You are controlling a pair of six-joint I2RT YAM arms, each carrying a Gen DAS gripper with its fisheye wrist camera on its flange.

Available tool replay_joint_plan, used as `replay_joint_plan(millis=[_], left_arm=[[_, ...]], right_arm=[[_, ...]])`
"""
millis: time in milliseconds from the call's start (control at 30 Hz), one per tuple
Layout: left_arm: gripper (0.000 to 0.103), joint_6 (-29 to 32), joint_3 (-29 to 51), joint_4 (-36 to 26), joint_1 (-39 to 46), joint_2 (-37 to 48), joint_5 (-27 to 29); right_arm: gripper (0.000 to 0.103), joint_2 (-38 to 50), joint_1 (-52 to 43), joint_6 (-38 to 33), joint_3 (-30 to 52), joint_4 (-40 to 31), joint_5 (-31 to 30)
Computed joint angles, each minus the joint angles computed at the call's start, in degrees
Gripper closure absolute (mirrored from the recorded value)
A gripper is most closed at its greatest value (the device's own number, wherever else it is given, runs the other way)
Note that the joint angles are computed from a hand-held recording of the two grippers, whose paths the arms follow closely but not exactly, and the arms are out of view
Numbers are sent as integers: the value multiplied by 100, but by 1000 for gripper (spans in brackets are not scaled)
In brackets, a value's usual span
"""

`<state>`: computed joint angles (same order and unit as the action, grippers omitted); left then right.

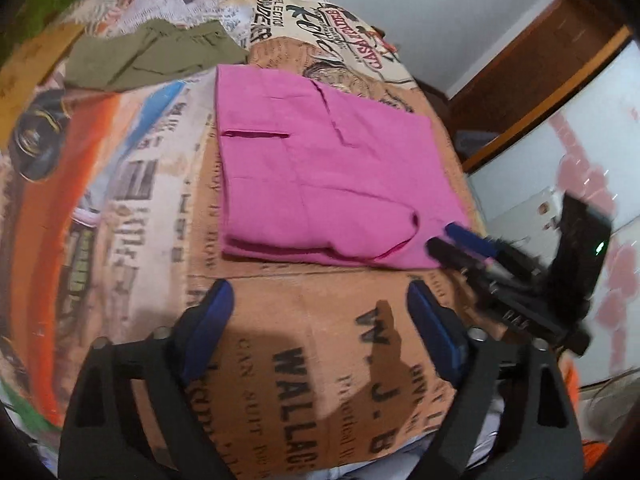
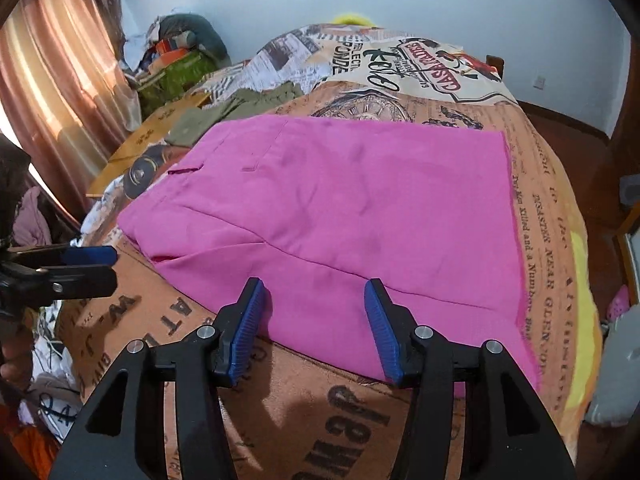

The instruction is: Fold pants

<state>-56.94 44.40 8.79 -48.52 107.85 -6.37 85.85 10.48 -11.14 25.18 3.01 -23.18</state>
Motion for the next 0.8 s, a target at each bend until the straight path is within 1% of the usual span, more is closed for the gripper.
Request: replay_joint_plan(millis=[33, 67, 267, 367, 467, 533, 567, 633, 700, 733, 767, 800], left_arm=[[8, -31, -38, 224, 61, 68, 132], [8, -23, -17, 339, 110, 143, 212], [8, 72, 196, 592, 380, 438, 445], [9, 232, 322, 642, 540, 550, 636], [21, 301, 463, 614, 693, 653, 764], [37, 314, 520, 651, 828, 725, 888], [42, 311, 550, 672, 894, 768, 945], [69, 293, 628, 652, 1009, 853, 1014], [75, 330, 671, 710, 1098, 937, 1154], [78, 377, 681, 723, 1100, 934, 1121], [79, 451, 677, 688, 1078, 891, 1030], [80, 558, 664, 603, 1019, 799, 815]], right_arm=[[54, -23, -15, 1, -18, -10, -36], [54, 1, -54, -18, 5, -45, -94], [54, -11, -66, -5, -50, 5, -179], [53, 22, -108, 4, -58, 16, -281], [53, 27, -102, 32, -80, 51, -304], [52, 30, -107, 44, -91, 67, -321], [52, 33, -107, 52, -87, 66, -324], [52, 54, -121, 60, -70, 54, -335], [52, 56, -113, 75, -35, 3, -308], [52, 71, -99, 84, 9, -50, -280], [52, 89, -88, 93, 47, -83, -267], [52, 100, -69, 131, 87, -128, -261]])
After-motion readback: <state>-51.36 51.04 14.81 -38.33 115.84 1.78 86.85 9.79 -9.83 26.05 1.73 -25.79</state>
